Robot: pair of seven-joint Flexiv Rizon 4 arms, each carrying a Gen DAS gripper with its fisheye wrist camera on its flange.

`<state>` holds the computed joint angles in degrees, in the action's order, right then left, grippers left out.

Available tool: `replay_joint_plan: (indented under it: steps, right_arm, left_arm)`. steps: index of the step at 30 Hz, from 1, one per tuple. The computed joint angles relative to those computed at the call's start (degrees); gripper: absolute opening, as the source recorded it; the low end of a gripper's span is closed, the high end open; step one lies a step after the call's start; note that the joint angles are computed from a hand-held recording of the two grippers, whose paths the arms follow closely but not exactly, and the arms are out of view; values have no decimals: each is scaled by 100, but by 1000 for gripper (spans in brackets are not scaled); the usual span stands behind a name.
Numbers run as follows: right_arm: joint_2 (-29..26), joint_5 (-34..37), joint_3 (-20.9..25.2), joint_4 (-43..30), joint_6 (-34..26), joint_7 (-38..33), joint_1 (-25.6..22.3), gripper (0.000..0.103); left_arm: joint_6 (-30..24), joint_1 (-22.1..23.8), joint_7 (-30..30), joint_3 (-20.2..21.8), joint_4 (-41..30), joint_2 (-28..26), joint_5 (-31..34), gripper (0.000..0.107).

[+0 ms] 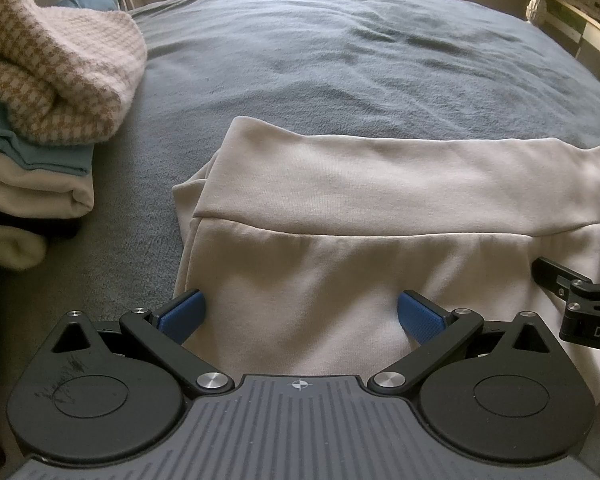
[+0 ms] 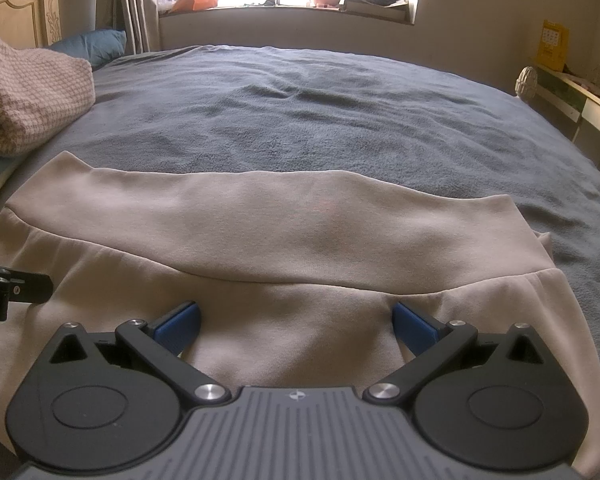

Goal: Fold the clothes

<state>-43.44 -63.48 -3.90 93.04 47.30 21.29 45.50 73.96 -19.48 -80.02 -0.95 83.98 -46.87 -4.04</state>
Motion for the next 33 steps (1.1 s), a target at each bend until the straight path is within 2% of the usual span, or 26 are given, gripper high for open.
replay_joint_plan:
  steps: [11, 33]
  right_arm:
    - [-11, 1, 5, -17, -10, 0, -3, 103]
    - [-17, -16, -7, -10, -4, 12, -1, 103]
  left_arm:
    - [-139, -113, -157, 140, -109, -19, 100, 103]
    - [-251, -115, -318, 153, -160, -10, 233, 103]
